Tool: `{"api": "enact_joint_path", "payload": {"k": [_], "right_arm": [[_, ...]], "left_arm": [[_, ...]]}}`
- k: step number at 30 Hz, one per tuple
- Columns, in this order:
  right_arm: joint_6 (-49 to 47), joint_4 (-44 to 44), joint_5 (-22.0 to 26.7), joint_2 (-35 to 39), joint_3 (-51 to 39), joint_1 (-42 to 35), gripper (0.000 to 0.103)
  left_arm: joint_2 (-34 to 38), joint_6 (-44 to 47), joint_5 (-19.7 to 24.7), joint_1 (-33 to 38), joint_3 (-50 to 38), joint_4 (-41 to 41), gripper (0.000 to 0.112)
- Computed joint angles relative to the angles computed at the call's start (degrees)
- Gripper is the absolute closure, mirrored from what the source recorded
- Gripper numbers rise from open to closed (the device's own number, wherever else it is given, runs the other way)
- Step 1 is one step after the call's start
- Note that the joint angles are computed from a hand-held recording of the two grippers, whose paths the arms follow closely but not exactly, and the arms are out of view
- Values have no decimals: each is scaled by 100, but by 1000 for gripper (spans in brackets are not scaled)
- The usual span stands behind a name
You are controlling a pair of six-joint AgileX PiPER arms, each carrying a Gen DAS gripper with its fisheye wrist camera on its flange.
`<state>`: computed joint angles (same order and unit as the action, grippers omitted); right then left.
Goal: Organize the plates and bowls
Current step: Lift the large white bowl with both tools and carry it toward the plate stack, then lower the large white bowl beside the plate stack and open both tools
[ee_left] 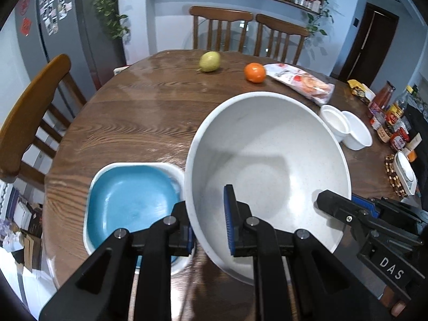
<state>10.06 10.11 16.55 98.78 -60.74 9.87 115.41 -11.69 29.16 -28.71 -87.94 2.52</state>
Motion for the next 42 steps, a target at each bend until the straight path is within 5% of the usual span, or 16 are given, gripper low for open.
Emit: {"api": "enact_joint_path", "payload": {"k": [29, 37, 42], "right_arm": [[-11, 486, 1217, 2095, -2542, 999, 88], [95, 460, 1302, 2198, -2673, 1008, 88], [235, 327, 891, 1838, -2266, 1027, 88]], "left_arm": [[315, 513, 631, 1353, 18, -551, 93], [377, 594, 685, 1395, -64, -614, 93], [131, 701, 471, 1337, 149, -771, 93]]}}
